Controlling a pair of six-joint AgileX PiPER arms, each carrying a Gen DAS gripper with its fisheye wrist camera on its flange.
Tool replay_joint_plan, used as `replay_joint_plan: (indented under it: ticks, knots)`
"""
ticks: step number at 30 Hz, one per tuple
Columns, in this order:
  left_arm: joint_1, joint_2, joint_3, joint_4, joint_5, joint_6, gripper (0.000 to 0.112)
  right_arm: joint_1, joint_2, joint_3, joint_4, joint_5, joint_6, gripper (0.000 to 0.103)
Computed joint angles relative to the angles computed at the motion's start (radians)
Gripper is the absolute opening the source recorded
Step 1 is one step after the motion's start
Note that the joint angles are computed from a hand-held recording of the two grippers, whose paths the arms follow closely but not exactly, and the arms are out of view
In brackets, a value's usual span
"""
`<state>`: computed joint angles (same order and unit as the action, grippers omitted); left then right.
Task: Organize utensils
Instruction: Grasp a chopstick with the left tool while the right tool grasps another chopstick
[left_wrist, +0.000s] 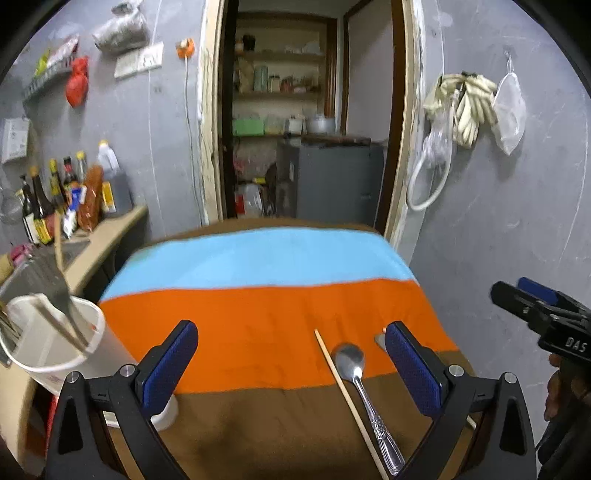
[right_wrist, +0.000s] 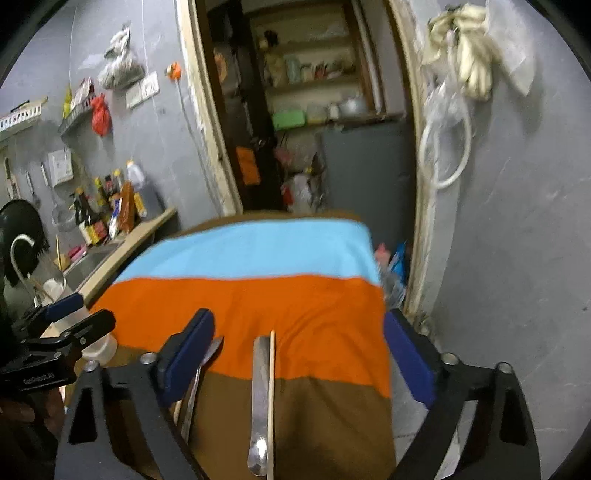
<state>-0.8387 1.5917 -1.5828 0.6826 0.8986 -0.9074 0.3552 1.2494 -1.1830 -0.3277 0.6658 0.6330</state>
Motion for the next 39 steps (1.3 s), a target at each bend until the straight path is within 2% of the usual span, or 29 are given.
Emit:
replay_joint_plan:
  ticks: [1,3,9,11,15,20,23,26,31,33,36,39]
  knots:
    - [0.013,0.013,0.000,-0.032,-0.013,0.015,0.101,-0.018,0.025,0.003,0.061,-0.015,-0.058,0.076]
    - [0.038,0.041,-0.015,-0.108,-0.023,0.066,0.095,-0.035,0.069,0.004,0.148,-0.023,-0.142,0.073]
    - [0.111,0.154,-0.105,-0.347,0.002,0.238,0.071,-0.037,0.167,0.018,0.295,-0.055,-0.289,0.047]
    - [0.127,0.178,-0.116,-0.395,0.003,0.263,0.061,-0.037,0.190,0.024,0.334,-0.070,-0.327,0.040]
    - [0.144,0.206,-0.109,-0.458,-0.016,0.289,0.049,-0.042,0.235,0.021,0.396,-0.083,-0.397,0.028]
    - [0.173,0.251,-0.134,-0.560,-0.018,0.347,0.027,-0.059,0.265,0.008,0.478,-0.077,-0.506,0.012]
    - [0.187,0.269,-0.149,-0.589,-0.024,0.361,0.019,-0.071,0.274,-0.001,0.524,-0.067,-0.573,0.011]
    - [0.213,0.304,-0.181,-0.656,-0.020,0.408,0.017,-0.079,0.303,-0.030,0.542,-0.038,-0.604,0.011]
    - [0.213,0.365,-0.274,-0.658,0.032,0.455,0.012,-0.092,0.359,-0.093,0.565,0.006,-0.610,0.010]
    - [0.221,0.375,-0.289,-0.675,0.039,0.470,0.012,-0.131,0.390,-0.124,0.664,0.044,-0.680,0.011]
    - [0.243,0.387,-0.309,-0.734,0.054,0.514,0.012,-0.203,0.452,-0.185,0.839,0.149,-0.774,0.011]
    - [0.261,0.419,-0.373,-0.783,0.115,0.586,0.012,-0.209,0.479,-0.223,0.838,0.202,-0.749,0.011]
